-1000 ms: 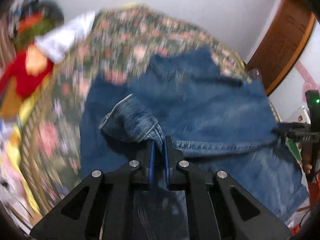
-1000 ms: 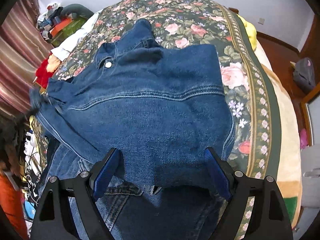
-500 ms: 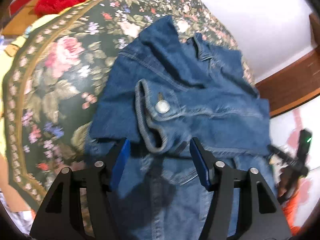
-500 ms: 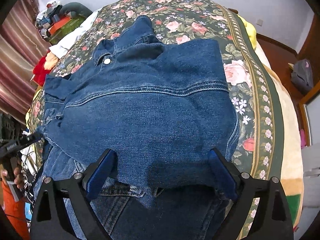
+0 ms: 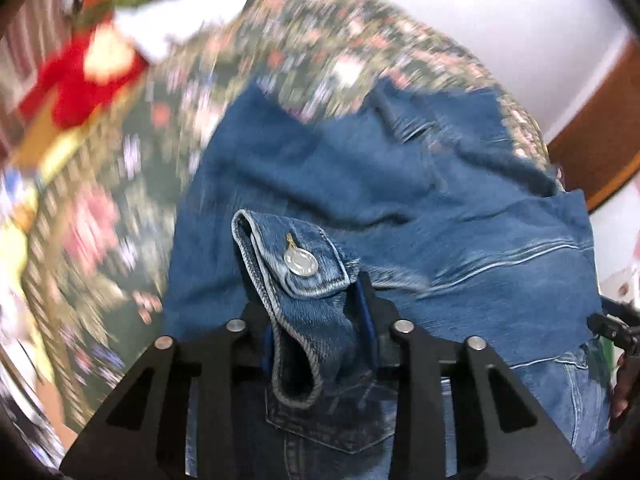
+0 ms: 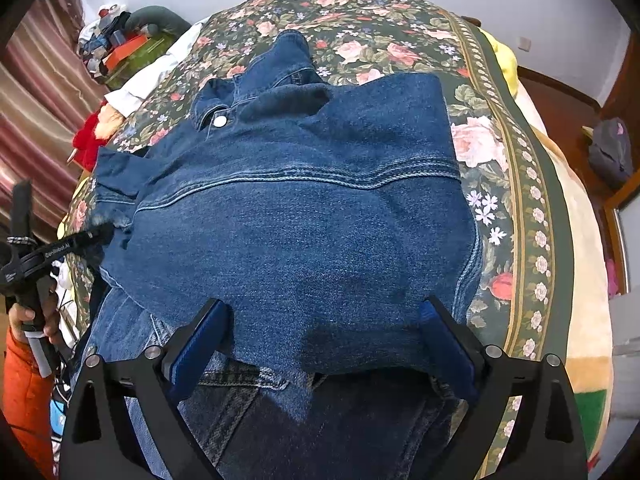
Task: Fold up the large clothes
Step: 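Carry the buttoned cuff with the left gripper across the folded jacket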
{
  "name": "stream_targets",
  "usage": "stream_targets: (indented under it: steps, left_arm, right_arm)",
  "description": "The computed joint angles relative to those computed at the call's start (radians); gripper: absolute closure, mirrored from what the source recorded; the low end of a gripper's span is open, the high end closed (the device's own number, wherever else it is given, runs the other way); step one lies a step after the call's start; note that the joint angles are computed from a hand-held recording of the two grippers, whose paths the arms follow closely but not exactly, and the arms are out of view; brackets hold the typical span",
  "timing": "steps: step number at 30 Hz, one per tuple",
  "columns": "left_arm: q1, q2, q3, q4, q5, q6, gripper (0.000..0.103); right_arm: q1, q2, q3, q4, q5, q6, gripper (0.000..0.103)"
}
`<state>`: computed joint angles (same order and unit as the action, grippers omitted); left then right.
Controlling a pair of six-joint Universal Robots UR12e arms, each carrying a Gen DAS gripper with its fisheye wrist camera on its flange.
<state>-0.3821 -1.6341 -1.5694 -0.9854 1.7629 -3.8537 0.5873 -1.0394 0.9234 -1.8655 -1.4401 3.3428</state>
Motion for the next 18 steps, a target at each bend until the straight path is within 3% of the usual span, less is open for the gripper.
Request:
stream_targets:
  steps: [3, 6, 11, 15, 18]
  left_arm:
    - [-0.005, -0.001, 0.032, 0.102, -0.001, 0.042, 0.079]
    - [-0.031, -0.017, 0.085, 0.181, 0.098, 0.145, 0.079]
    - [-0.055, -0.040, 0.141, 0.293, 0.193, 0.322, 0.079]
    - [-0.057, -0.045, 0.132, 0.263, 0.255, 0.381, 0.079]
    - [-0.025, -0.032, 0.095, 0.168, 0.199, 0.320, 0.079]
  right_arm:
    - [-0.002, 0.009, -0.026, 0.029, 0.004, -0.010, 0.007]
    - [-0.002, 0.010, -0.041, 0.022, -0.002, -0.019, 0.007]
    - [0.002, 0.007, -0.060, -0.040, -0.043, -0.026, 0.007]
    - [0.001, 0.021, -0.087, -0.072, -0.089, -0.014, 0.007]
    - [-0.001, 0.048, -0.121, -0.024, -0.112, 0.004, 0.007]
